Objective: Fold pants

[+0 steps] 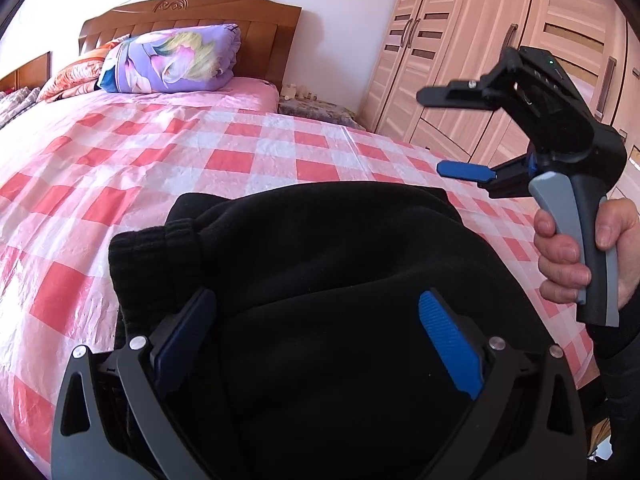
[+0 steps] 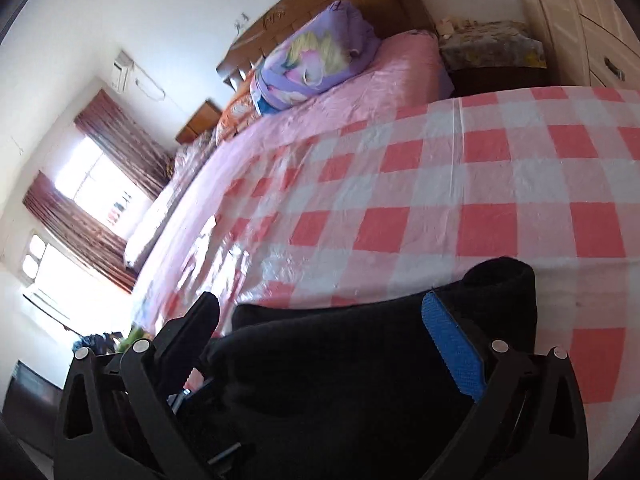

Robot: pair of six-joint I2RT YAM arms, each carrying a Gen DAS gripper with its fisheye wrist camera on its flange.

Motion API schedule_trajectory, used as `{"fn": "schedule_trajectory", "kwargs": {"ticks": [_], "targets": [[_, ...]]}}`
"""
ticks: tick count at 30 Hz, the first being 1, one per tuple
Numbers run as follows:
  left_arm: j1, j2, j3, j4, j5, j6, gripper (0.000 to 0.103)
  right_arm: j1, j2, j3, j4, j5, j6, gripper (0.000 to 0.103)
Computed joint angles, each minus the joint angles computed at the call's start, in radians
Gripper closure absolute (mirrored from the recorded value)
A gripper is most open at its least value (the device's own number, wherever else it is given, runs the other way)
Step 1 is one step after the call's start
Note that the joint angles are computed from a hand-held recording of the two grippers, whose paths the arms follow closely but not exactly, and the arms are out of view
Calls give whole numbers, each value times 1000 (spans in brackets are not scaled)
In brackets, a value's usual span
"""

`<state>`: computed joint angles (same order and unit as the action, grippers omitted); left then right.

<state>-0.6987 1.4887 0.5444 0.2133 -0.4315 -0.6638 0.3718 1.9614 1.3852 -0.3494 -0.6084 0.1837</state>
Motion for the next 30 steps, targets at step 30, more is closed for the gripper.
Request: {"fn": "schedule_trajectory", "kwargs": {"ticks": [30], "targets": [[30, -194, 92, -288, 165, 6, 2, -102, -363, -421, 275, 106, 45, 4]]}}
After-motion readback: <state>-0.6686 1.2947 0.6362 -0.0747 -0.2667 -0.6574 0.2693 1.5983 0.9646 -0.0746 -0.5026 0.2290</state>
